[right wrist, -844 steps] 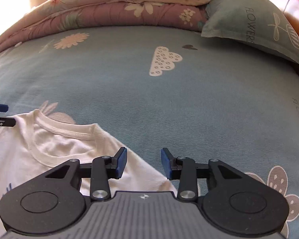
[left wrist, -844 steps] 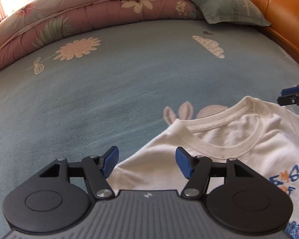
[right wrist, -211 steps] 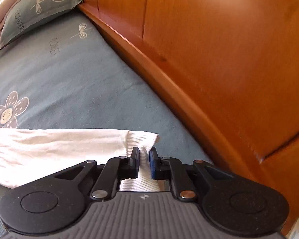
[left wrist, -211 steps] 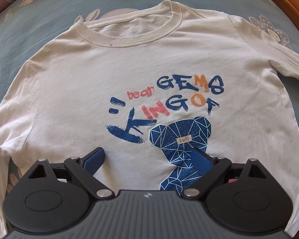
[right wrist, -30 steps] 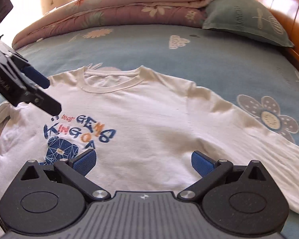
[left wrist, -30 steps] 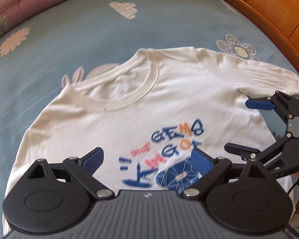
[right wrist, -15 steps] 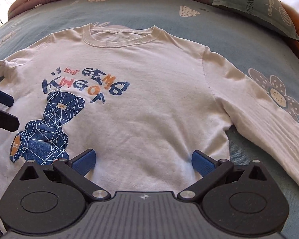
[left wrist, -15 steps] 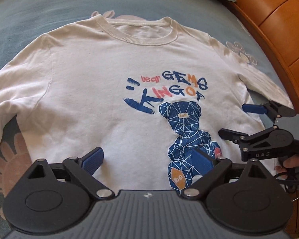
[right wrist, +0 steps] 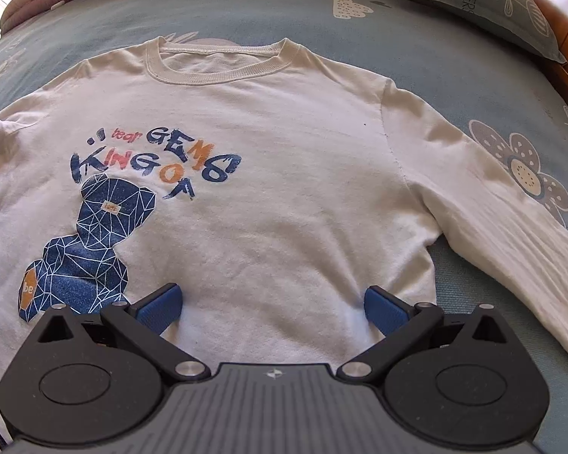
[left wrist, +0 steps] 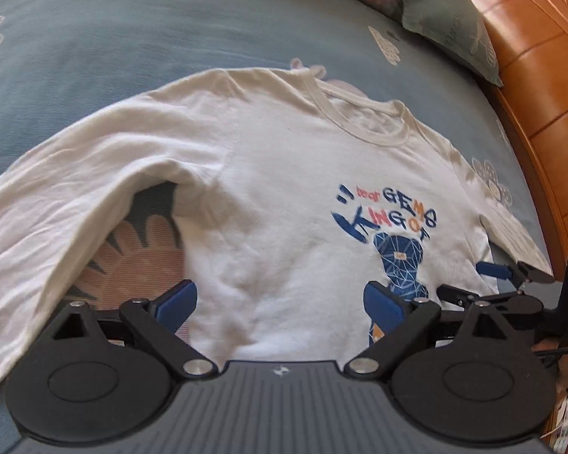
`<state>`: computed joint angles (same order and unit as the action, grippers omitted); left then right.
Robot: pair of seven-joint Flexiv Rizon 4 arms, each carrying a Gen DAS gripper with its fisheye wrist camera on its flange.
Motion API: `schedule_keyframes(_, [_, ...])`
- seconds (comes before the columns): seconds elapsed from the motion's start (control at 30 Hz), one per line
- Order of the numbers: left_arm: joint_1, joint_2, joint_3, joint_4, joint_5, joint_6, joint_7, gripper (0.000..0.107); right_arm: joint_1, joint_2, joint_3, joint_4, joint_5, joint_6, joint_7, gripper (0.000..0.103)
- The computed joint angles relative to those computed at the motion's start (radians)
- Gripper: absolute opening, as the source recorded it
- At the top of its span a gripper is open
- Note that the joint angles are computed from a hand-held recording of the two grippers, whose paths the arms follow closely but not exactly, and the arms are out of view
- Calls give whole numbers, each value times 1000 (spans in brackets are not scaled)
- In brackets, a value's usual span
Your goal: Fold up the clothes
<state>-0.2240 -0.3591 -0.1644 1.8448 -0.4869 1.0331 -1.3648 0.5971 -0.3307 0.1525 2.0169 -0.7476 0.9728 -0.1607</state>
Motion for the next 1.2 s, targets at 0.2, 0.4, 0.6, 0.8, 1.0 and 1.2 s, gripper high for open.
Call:
schedule_keyframes(0.2, [51,64,77,32,67,-13,-29,93,-12,2,-12,-14,15,119,40,103])
schedule_keyframes(0.4, [147,47,100,-6,76,-75,82,85,-2,-70,-14,-122,49,182,-48,103])
schedule_keyframes(0.6, [220,-97,108,-215,155,-262,250,53,56,-144,-32,-248,89,124,-129,103])
schedule_keyframes(0.8, [272,-209,77,-386,148,-505,439,50,100,-204,-43,-349,124,65,-168,103])
schedule_keyframes(1.0, [317,-367,58,-659,94,-862,489,50,134,-238,-64,-412,142,21,-138,103])
schedule_keyframes(1.2, [322,-539,42,-932,61,-1100,429,51,154,-279,-81,-475,152,-1,-79,103])
